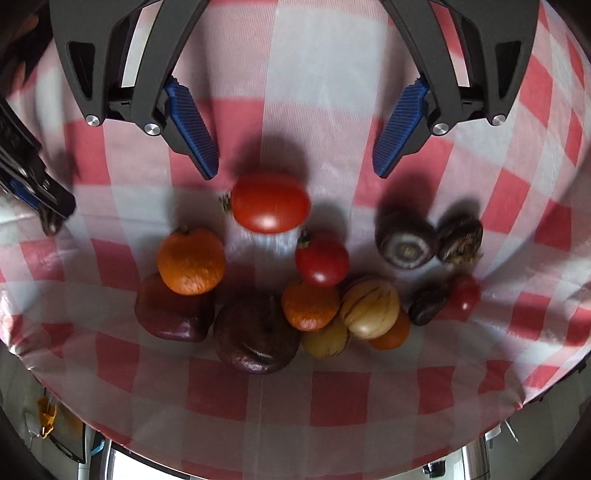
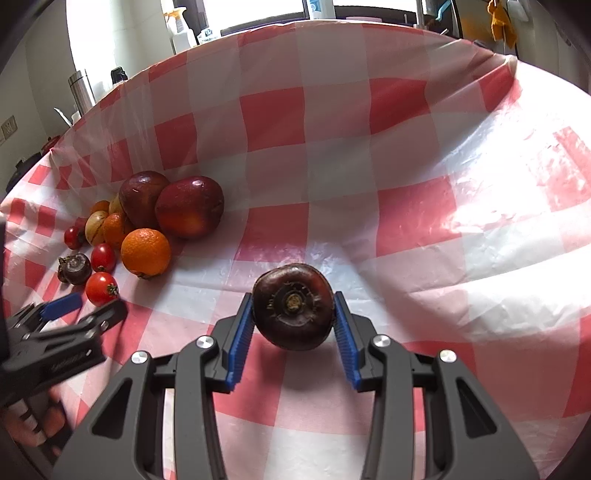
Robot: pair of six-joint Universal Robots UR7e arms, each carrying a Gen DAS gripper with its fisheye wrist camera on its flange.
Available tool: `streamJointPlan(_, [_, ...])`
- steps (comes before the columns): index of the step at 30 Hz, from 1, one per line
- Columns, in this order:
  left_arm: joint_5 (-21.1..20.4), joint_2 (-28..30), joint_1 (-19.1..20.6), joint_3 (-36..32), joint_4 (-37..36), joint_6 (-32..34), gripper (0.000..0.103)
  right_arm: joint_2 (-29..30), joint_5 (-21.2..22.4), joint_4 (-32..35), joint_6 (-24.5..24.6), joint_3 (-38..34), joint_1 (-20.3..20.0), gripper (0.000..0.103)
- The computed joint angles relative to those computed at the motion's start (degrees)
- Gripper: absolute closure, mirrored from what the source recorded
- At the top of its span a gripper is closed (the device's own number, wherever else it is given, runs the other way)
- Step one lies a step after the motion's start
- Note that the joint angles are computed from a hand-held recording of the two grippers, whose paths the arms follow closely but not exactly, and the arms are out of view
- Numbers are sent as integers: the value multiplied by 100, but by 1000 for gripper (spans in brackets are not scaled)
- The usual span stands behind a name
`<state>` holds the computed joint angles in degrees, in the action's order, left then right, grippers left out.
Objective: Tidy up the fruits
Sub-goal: 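Grasp the dark purple fruit with the right tool while the left tool grasps a red tomato, then carry the purple fruit and red tomato in both tools over the white box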
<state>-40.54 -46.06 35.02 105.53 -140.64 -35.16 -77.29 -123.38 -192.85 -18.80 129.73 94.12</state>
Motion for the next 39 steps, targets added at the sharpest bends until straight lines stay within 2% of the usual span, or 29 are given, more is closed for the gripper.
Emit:
streamJointPlan(5, [94, 246, 127, -353, -16, 108, 22, -135, 156, 251, 64, 1, -79, 61])
streamJointPlan(8, [74, 293, 93, -384, -81, 274, 39, -162, 200, 268, 96, 9, -89, 61])
streamJointPlan(9, [36, 291, 68, -374, -99, 317, 51, -166, 204, 277, 109, 9, -89, 61])
streamJointPlan(10, [-1, 257, 29, -299, -179, 357, 58, -160, 198, 267, 116, 8, -82, 61])
streamJointPlan(13, [-51, 124, -109, 17, -396, 332, 58, -191, 255, 267, 142, 13, -97, 61])
streamJointPlan(18, [-155, -512, -428, 963, -740, -25, 58, -296, 320, 325, 278, 41, -166, 61])
streamJointPlan(21, [-146, -832, -658, 1363, -788, -212, 58, -460, 301, 366, 532, 201, -139, 61])
streamJointPlan(23, [-188, -1070, -844, 1616, -731, -328, 58, -677, 370, 462, 833, 438, -95, 61])
streamJointPlan(24, [-205, -1190, -959, 1780, -734, -400, 58, -862, 539, 456, 1013, 673, -74, 61])
streamJointPlan(30, [-333, -1772, -1610, 2486, -457, -961, 58, -1736, 1066, -69, 1716, 1904, 214, 61])
streamJointPlan(33, [-379, -2053, -1878, 2751, -210, -1156, 58, -1922, 825, -119, 1751, 2217, 571, 61])
streamJointPlan(39, [-529, -2550, -2420, 3253, 311, -1646, 58, -2240, 428, 191, 1834, 2500, 1190, 61])
